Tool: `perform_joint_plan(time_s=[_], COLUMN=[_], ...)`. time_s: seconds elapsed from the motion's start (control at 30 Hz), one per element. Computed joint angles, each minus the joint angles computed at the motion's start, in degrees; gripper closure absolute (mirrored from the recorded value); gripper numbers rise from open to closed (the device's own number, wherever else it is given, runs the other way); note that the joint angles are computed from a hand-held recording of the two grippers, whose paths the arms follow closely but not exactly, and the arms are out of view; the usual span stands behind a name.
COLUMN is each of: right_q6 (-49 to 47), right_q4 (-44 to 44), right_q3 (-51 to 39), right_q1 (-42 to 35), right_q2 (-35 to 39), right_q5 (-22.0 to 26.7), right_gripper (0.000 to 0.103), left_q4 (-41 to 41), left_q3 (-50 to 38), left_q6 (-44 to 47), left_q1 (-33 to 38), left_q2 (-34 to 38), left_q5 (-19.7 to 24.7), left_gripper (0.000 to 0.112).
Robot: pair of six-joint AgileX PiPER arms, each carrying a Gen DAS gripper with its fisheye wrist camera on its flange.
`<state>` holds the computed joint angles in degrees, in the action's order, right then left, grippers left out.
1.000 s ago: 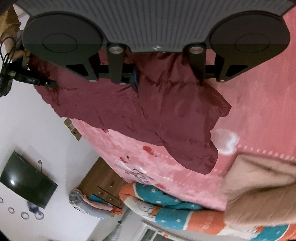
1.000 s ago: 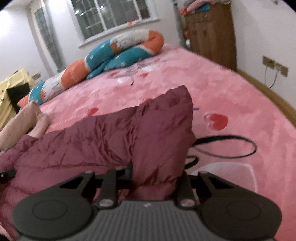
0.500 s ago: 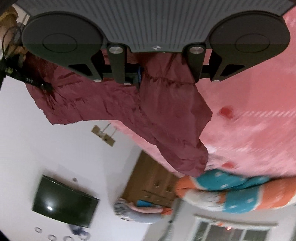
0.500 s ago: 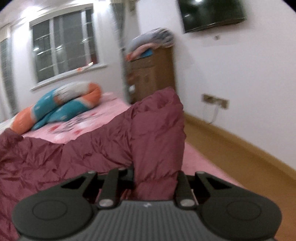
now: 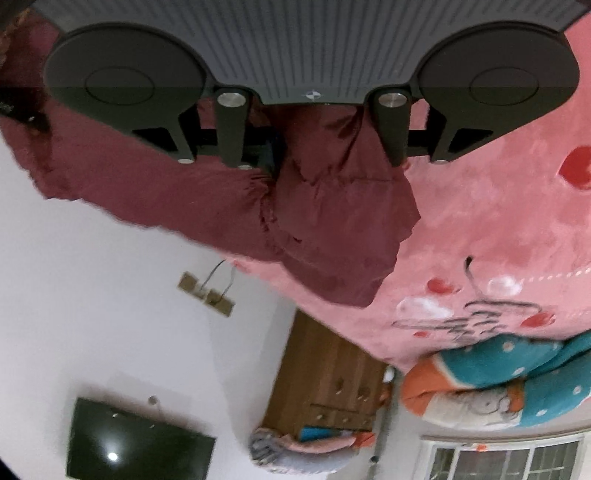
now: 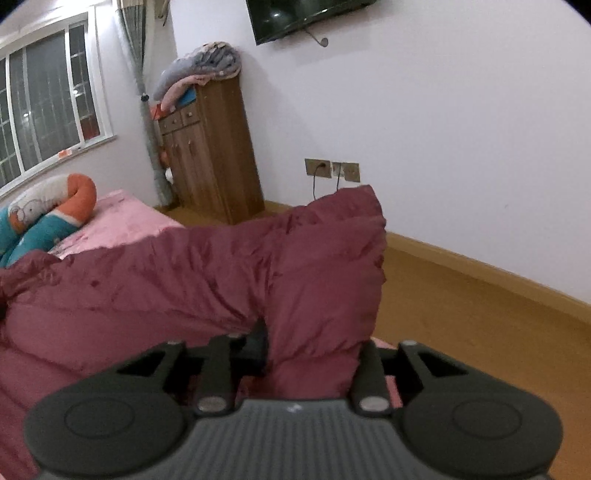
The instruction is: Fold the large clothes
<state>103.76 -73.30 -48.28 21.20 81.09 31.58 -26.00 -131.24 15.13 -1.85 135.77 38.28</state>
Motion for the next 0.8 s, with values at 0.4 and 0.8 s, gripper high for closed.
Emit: perform_joint_plan(time_s=[0.4,0.8], right_q6=[-0.64,4.14], right_q4=[2.83,8.73], right_q3=[1.48,-3.19], right_q1=[5.4,36.71], right_q2=[-6.12,-9.84], right_q5=[8.95,37.11], right_gripper=[0.027,0.012], left_q4=[3.74,11.79], left_q3=[18.88,52.4], left_q6=[0.57,-2.46], left_q1=[0.59,-1.64], left_q2=[-12.46,-41.09], left_q5=[-8.81,-14.43], left_gripper=[0.012,0.009])
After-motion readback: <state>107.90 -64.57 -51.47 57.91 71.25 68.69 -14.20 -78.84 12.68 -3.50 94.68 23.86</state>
